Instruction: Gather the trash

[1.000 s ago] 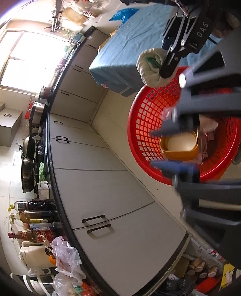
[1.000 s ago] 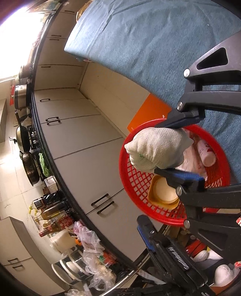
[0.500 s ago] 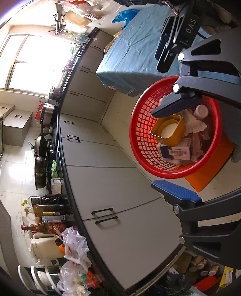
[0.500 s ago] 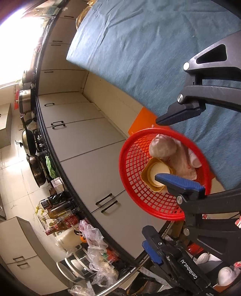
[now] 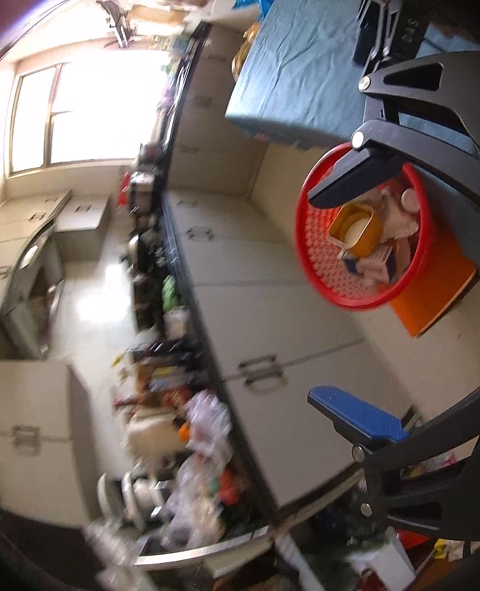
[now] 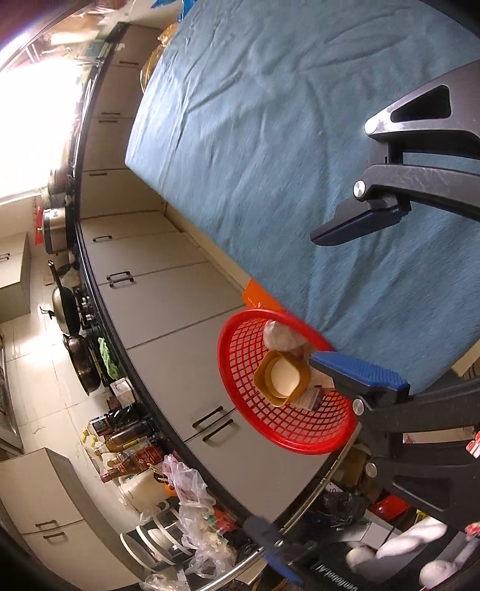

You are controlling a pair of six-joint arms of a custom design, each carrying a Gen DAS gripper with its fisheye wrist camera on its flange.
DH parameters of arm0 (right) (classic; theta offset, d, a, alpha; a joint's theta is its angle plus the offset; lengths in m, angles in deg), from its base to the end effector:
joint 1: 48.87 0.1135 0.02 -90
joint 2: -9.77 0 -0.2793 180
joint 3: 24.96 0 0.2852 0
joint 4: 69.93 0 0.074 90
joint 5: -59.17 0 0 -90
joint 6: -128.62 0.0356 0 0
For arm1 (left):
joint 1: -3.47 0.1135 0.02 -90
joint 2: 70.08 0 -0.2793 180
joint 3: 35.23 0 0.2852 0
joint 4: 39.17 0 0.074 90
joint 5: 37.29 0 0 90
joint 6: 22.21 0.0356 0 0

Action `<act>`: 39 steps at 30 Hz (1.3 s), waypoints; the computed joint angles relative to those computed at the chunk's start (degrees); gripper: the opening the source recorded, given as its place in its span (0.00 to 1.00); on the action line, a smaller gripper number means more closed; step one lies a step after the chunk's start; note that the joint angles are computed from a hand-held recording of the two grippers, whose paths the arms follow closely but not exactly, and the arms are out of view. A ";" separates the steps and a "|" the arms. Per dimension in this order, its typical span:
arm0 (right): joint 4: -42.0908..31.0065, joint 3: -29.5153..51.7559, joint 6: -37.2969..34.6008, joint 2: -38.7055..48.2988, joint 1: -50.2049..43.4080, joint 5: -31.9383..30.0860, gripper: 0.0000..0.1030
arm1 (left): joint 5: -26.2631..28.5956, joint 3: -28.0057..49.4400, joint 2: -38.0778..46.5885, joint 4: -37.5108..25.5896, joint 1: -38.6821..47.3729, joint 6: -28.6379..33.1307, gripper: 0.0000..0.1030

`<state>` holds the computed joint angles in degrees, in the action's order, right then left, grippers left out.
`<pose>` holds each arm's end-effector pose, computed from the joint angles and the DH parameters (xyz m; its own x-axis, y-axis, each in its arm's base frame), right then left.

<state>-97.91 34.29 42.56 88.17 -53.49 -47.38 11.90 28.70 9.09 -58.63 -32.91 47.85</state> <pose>0.3066 -0.0146 0.2143 -0.7368 0.1256 -0.6644 -0.0655 0.9647 0.2550 0.2760 -0.1744 0.2554 -0.4364 0.0009 -0.8997 -0.1409 0.9876 0.0694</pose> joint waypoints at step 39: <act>-3.40 -17.36 -3.43 -22.84 -0.40 8.00 0.75 | -0.78 -4.04 -0.09 -12.96 -10.15 -14.25 0.98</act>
